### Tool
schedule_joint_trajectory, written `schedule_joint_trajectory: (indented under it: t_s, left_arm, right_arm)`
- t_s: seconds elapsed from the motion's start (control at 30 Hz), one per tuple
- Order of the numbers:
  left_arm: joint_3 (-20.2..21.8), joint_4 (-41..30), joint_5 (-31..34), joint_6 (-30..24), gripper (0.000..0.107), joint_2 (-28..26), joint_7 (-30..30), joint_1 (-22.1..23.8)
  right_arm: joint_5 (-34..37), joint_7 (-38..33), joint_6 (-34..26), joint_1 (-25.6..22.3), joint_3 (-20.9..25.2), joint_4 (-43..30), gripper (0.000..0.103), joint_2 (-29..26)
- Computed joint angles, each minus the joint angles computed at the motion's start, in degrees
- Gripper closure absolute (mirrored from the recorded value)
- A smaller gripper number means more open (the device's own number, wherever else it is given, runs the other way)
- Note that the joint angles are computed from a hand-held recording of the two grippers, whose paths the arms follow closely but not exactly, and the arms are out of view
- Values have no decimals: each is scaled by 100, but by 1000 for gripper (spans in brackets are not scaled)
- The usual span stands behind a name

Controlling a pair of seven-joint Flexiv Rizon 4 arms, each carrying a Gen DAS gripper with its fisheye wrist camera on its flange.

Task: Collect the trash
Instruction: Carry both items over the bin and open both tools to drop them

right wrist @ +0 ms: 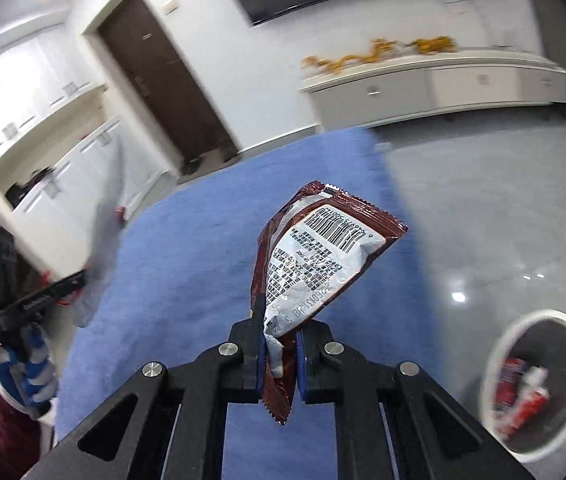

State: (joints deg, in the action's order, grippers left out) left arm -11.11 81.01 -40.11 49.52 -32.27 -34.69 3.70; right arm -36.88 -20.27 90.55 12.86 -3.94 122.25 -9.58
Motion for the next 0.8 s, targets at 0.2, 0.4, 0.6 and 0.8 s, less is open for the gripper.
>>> schedule_joint_trajectory:
  t_s: [0.2,0.4,0.6,0.8]
  left_arm:
    - [-176,181,402,-244,104,162,-53,-766]
    - [-137,-314,1308,-644,104,-251,-657,-1765]
    - [84,-1382,2275,-1501,104,-1047,-1690,-2629]
    - [175,-2403,2717,-2179,102,-1745,-2335,-3110]
  right_arm:
    - [-1000,1004,-449,-646,-345,1296,92,903]
    - [-222,759,-688,-1316,-144,1911,92,900]
    - [516,344,-133,-1908,37,2165,90,324]
    - [1623,-453,-35,-1975,212,2104,80,-33]
